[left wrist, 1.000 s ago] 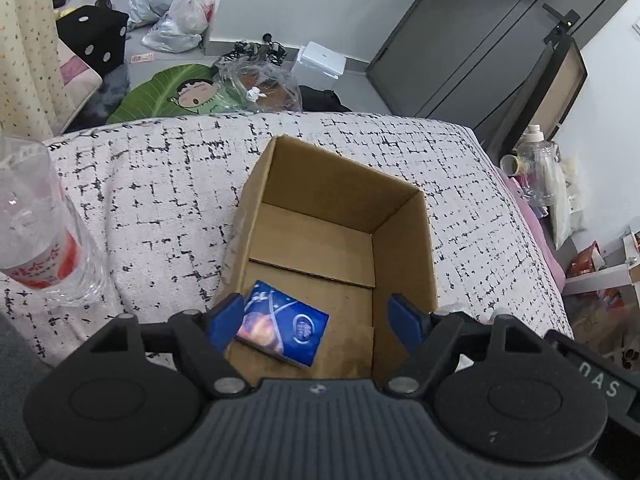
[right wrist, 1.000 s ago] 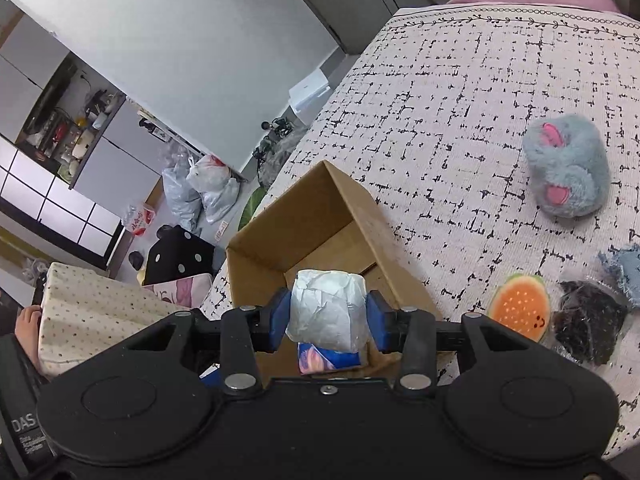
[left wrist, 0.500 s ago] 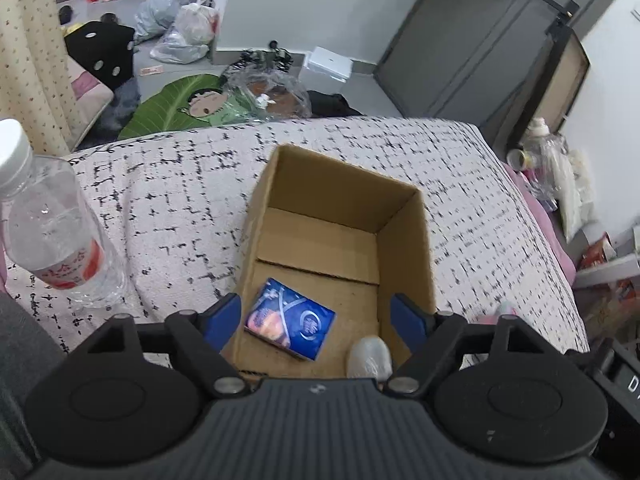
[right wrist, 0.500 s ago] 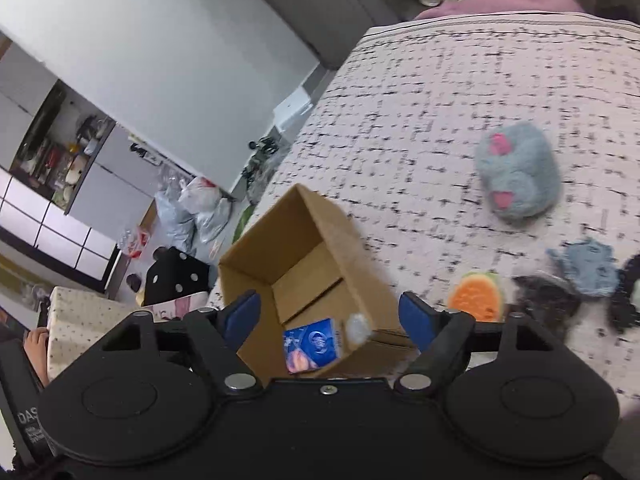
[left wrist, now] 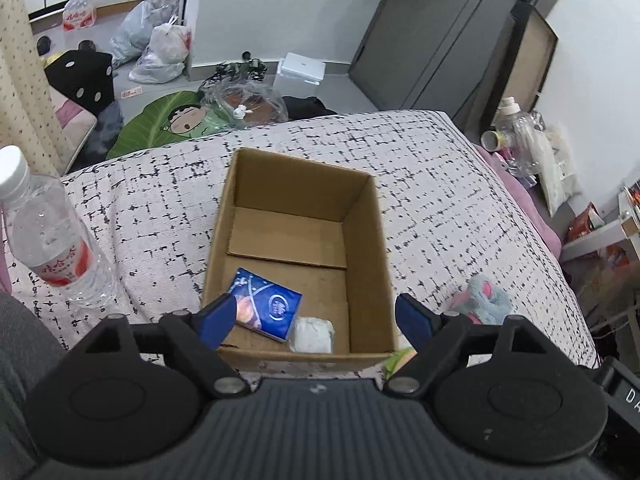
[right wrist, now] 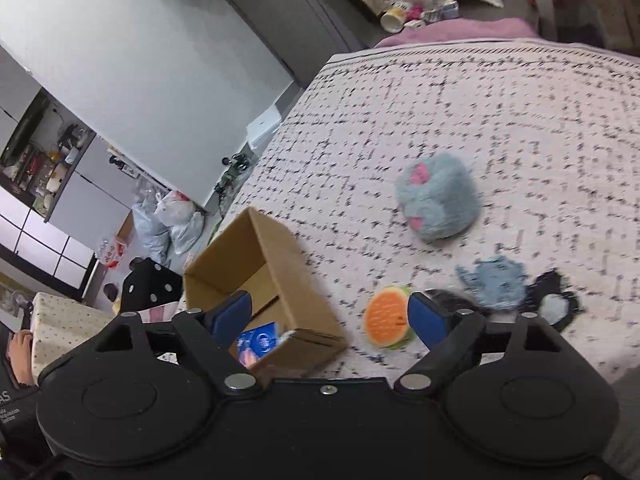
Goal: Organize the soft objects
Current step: 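Move the left tool to the black bagged item while the right tool reaches the black lace patch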
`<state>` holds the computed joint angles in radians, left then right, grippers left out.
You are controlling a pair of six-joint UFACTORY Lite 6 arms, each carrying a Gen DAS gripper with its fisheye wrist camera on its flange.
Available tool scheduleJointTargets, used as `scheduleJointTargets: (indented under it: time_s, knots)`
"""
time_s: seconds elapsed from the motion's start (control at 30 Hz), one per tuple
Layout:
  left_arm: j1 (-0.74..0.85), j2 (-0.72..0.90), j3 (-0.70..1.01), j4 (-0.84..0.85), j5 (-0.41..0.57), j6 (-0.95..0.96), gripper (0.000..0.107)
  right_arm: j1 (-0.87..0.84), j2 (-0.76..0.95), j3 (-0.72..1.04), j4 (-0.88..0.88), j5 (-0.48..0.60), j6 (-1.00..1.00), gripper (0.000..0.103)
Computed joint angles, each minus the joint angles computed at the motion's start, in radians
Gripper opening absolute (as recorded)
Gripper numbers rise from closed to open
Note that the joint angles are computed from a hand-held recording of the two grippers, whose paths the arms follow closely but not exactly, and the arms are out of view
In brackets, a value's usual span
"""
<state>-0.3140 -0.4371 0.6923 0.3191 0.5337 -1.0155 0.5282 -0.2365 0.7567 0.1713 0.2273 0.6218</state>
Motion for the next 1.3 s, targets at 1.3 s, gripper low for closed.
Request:
scheduleJointTargets:
  time_s: [1.3]
  knots:
    - [-0.499,0.324,0.134,0.354,-0.051,-0.635,0.082,-0.536,-0.139,-0.291,0.596,0.13,-0.75,0.083]
